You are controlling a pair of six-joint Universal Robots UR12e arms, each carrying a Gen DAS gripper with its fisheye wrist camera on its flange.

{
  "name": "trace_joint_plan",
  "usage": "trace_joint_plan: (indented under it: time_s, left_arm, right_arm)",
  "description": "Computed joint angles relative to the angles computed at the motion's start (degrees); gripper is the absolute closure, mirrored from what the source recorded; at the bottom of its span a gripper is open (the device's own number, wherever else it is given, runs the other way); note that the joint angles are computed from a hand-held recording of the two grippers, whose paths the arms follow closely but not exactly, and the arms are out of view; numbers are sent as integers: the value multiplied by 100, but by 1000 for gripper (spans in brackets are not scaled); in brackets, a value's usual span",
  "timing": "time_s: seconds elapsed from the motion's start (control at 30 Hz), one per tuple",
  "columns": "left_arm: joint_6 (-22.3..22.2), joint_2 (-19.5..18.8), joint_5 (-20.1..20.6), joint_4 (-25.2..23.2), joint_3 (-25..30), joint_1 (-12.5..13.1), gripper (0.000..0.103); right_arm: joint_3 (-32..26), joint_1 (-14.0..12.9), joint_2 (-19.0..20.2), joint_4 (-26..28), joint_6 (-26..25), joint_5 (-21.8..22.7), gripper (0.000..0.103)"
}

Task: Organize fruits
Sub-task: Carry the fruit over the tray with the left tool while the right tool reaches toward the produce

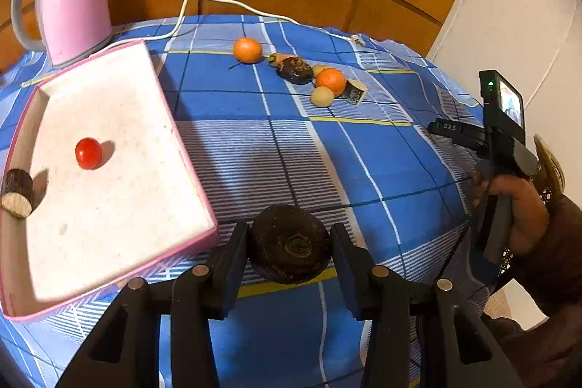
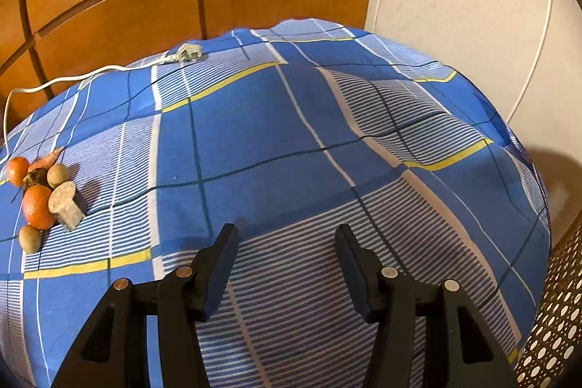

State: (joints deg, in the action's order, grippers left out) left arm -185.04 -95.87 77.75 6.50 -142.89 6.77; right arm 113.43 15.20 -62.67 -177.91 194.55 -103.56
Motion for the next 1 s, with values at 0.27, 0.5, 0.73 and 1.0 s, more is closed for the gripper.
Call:
trace_joint_plan:
  time_s: [0.27,0.5,0.73,1.0]
  left_arm:
    - [-75,103,-88,327,-143,102,57]
    - [-306,252,-99,622,-288,220,57]
    - [-699,453,-51,783,-442,429,57]
    - [-1550,772,22,841,-718,1012,57]
  right_arm:
    - [-76,-55,-103,370,-477,971,55]
    - [-141,-90,-153,561,-1167,2518,59]
    - [-276,93,-87,709,-1617,2924,60]
    - [-465,113,10,779,-1451,2756,60]
